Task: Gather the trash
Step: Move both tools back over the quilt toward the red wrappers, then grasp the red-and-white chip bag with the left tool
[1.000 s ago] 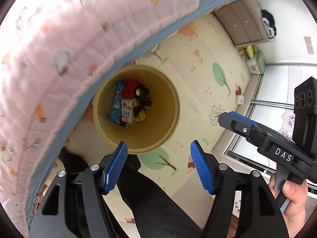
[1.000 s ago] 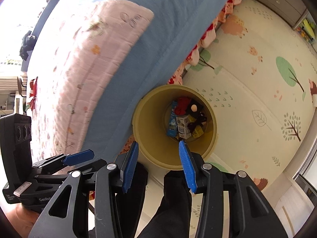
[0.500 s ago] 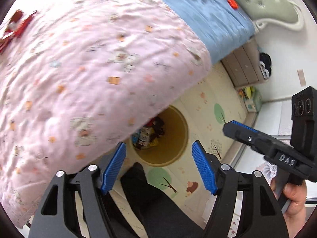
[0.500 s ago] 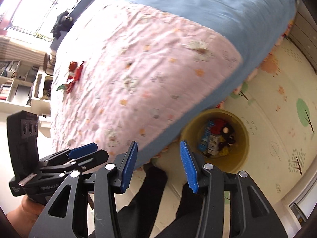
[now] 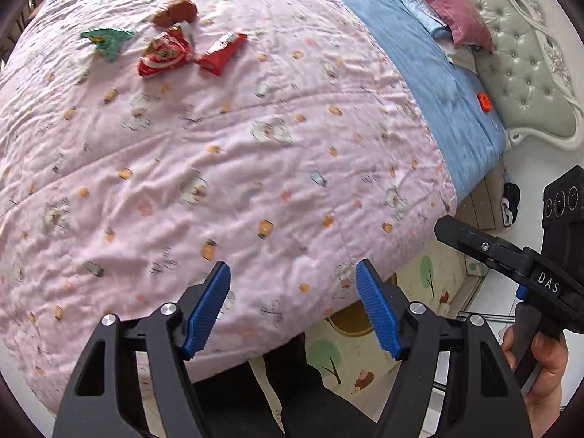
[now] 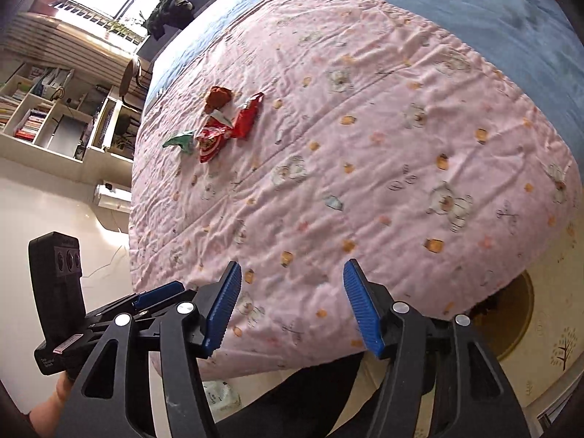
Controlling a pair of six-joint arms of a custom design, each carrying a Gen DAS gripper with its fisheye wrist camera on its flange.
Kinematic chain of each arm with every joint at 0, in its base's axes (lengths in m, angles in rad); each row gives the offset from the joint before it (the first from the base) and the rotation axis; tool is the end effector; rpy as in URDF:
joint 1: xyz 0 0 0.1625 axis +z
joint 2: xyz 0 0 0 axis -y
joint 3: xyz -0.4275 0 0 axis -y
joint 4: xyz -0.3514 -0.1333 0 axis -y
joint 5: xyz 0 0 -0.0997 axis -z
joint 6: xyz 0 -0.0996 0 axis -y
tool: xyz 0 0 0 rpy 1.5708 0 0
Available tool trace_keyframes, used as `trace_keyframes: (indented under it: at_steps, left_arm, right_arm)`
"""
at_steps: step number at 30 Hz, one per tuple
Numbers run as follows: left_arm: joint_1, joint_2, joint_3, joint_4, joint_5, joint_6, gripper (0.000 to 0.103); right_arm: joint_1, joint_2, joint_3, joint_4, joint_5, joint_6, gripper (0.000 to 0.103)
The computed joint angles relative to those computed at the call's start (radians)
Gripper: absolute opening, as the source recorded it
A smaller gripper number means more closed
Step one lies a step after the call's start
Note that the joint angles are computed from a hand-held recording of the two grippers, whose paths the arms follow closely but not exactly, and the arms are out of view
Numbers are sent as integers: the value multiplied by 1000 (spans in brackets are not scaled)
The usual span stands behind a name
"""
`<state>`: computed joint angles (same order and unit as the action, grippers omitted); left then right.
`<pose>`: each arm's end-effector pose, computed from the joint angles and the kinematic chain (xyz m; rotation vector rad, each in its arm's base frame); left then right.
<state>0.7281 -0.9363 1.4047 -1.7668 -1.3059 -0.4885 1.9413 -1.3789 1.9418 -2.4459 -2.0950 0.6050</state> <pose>-0.3695 -0.5429 0.2287 0.5370 2.7138 0.0706 0.2589 -0.4359 0.3432 -0.4342 -2.7001 0.7234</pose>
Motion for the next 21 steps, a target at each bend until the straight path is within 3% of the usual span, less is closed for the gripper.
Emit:
trace_keyframes:
  at_steps: [3, 6, 9, 15, 21]
  left_arm:
    - [45, 7, -78, 26, 34, 22, 75]
    - [83, 21, -148, 50, 49, 37, 78]
    - [104, 40, -196, 62, 70, 49, 78]
    - [131, 78, -249, 36, 74, 6, 78]
    - [137, 147, -318, 24, 117, -42, 78]
  right_arm:
    - [10, 97, -82, -18, -8, 3, 65]
    - [22, 175, -163, -20, -24, -11, 79]
    - [29, 222, -213, -32, -30, -15, 84]
    - [-2, 290, -301, 20, -6, -46, 86]
    - [-69, 357, -429, 99, 66, -123, 87]
